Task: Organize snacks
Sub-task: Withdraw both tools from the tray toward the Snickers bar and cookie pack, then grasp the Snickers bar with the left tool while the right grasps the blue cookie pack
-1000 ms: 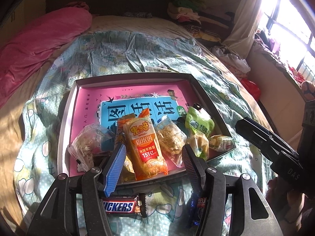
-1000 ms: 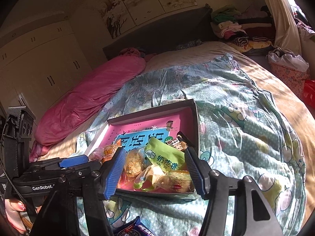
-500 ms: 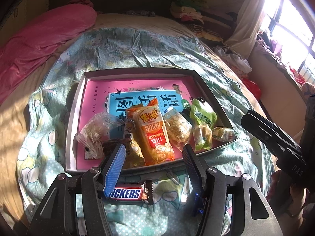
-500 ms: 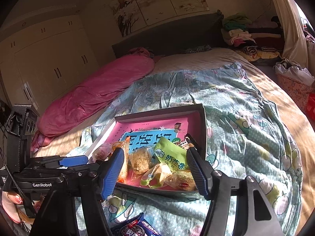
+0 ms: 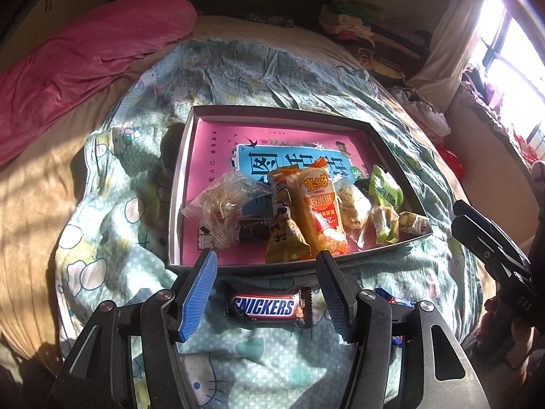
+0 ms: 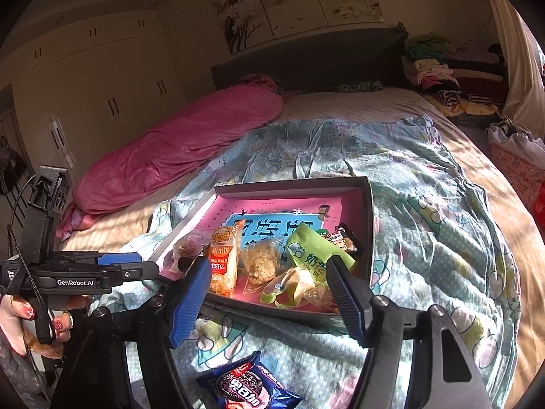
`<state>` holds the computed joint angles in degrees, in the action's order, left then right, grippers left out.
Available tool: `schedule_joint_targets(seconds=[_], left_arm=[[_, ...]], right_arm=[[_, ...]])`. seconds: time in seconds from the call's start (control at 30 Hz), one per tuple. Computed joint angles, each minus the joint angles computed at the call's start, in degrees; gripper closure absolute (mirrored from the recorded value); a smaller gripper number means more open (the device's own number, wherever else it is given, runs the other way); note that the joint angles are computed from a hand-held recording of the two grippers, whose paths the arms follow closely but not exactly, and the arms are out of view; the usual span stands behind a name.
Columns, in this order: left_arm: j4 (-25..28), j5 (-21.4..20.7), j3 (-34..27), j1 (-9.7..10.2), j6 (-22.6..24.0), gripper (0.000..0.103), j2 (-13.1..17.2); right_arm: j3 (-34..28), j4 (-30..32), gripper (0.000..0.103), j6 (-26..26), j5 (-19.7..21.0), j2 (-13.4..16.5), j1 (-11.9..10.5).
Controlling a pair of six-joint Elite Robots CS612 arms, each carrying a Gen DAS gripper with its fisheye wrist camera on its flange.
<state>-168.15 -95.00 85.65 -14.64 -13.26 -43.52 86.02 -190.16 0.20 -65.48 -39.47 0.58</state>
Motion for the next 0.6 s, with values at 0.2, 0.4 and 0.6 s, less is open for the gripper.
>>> schedule_joint_targets(seconds=[0.2, 0.4, 0.6], left_arm=[[1.5, -1.45, 0.86, 0.44, -1.4, 0.041, -0.27], [3.92, -3.03, 1.82, 0.29, -2.64, 0.041, -0.27], [5.58, -4.93, 2.18, 0.22, -4.39, 0.041, 0.01]], right_arm=[[0.82, 1.65, 0.034, -1.17, 0.82, -0.6, -0.03], [1.9, 4.66, 0.033, -6.01, -0.35, -1.54, 0.53], [2.87, 9.35, 0.033, -12.55, -2.2, -2.32, 1.29]])
